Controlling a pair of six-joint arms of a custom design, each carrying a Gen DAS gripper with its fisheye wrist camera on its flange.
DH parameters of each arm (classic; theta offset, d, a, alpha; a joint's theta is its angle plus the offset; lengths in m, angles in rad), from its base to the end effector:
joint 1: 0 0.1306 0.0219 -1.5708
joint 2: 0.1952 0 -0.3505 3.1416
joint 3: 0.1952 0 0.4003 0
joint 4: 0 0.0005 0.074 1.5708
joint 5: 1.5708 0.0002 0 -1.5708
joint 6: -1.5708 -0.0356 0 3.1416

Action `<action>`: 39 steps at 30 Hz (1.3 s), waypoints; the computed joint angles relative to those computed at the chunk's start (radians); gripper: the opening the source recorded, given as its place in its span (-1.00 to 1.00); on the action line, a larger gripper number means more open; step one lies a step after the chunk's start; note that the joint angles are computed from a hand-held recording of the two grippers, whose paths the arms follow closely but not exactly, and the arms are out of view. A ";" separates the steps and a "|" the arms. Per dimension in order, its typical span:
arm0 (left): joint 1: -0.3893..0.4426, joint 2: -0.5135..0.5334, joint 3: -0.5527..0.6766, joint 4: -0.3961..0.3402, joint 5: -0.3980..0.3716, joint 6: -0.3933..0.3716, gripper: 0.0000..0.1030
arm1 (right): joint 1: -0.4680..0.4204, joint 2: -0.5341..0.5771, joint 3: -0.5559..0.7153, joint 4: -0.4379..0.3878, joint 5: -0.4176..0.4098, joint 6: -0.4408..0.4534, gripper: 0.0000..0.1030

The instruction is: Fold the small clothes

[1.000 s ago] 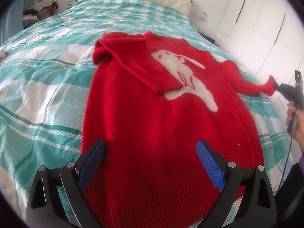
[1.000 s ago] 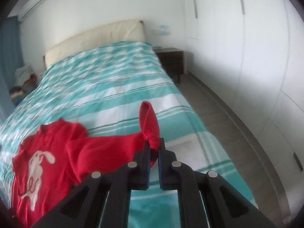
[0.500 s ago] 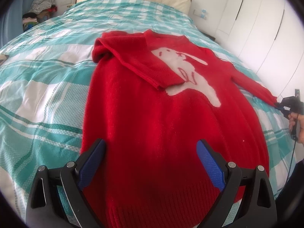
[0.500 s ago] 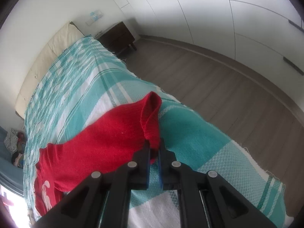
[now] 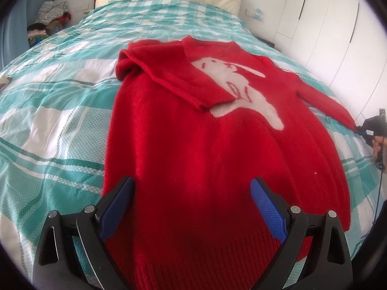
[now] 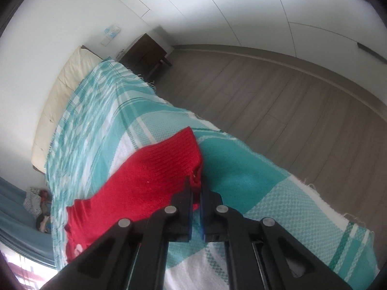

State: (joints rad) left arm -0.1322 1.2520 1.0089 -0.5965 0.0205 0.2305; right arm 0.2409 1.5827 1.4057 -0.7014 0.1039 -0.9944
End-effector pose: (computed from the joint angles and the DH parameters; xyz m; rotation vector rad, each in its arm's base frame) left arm 0.4362 -0.0593 0.3004 -0.1093 2.4166 -0.1914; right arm 0.5426 0.1290 0.3188 0.9587 2.2963 0.4143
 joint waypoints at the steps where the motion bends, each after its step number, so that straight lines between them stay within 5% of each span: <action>1: 0.000 0.000 0.000 0.000 0.001 -0.001 0.89 | 0.003 0.015 0.022 -0.027 0.012 0.010 -0.94; 9: -0.003 -0.001 0.001 -0.004 -0.005 0.003 0.89 | 0.012 0.016 0.045 -0.093 0.069 0.027 -0.81; 11: -0.002 -0.017 0.000 -0.023 0.002 0.007 0.88 | 0.011 -0.006 0.043 -0.139 0.114 -0.005 -0.22; 13: 0.004 -0.057 -0.005 -0.048 0.018 0.015 0.88 | 0.011 -0.046 0.019 -0.149 0.179 -0.037 0.13; 16: 0.028 -0.145 -0.006 -0.085 0.043 0.015 0.88 | 0.024 -0.111 -0.003 -0.164 0.302 -0.044 0.14; 21: 0.052 -0.133 0.177 -0.127 0.036 -0.144 1.00 | 0.098 -0.172 -0.002 -0.083 0.458 0.081 0.22; 23: 0.037 -0.041 0.287 -0.195 0.069 -0.260 0.99 | 0.136 -0.170 0.009 -0.033 0.445 0.139 0.27; 26: -0.028 0.094 0.357 -0.231 -0.016 -0.459 0.99 | 0.196 -0.142 0.035 0.016 0.381 0.212 0.30; 28: -0.054 0.176 0.374 -0.241 -0.059 -0.528 0.97 | 0.232 -0.122 0.050 0.027 0.329 0.253 0.31; 31: -0.053 0.279 0.423 -0.283 -0.060 -0.537 0.80 | 0.275 -0.105 0.052 0.022 0.272 0.289 0.31; 39: -0.021 0.406 0.504 -0.363 0.030 -0.497 0.73 | 0.313 -0.083 0.043 0.022 0.237 0.334 0.31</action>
